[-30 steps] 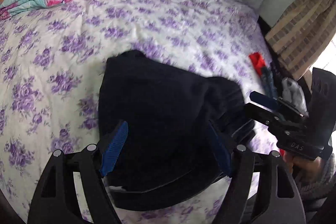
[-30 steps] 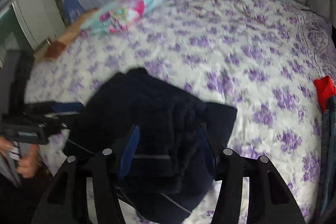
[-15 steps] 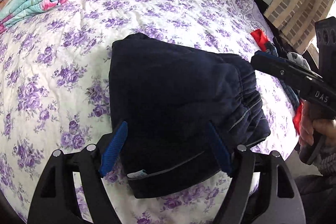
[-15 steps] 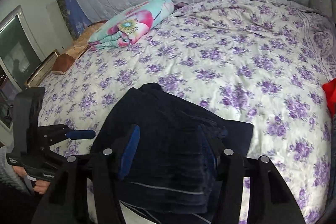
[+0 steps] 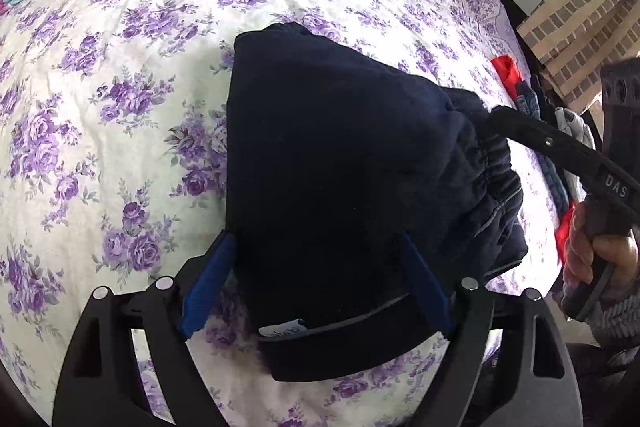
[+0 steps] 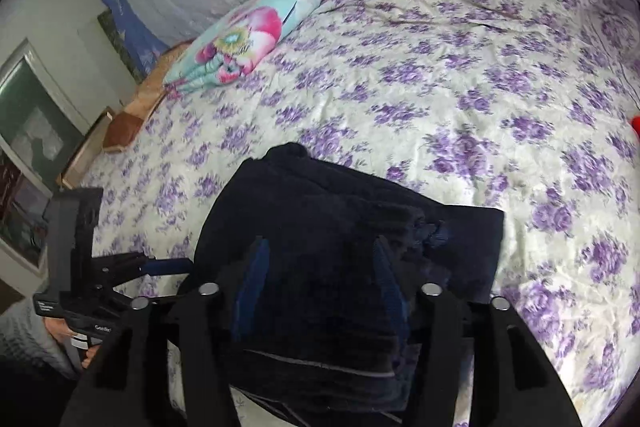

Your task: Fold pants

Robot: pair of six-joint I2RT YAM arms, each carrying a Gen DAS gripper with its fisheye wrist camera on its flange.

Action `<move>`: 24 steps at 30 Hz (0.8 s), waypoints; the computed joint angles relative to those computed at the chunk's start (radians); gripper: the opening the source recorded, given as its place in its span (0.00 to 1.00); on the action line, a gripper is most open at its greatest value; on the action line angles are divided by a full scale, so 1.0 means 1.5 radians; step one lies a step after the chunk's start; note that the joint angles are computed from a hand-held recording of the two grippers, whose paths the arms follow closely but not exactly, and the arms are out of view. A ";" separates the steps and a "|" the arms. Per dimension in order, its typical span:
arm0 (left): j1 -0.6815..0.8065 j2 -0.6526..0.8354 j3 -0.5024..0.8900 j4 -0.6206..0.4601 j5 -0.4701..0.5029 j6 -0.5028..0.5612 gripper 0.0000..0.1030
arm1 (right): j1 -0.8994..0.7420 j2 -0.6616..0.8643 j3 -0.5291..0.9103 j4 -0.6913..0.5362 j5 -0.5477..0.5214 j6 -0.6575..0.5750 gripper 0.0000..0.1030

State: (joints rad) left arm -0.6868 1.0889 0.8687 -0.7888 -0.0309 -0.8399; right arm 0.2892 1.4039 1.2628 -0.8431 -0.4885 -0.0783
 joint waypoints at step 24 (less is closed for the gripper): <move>-0.112 0.042 -0.073 0.131 -0.100 -0.271 0.96 | -0.165 0.403 0.225 -0.233 -0.279 -0.184 0.90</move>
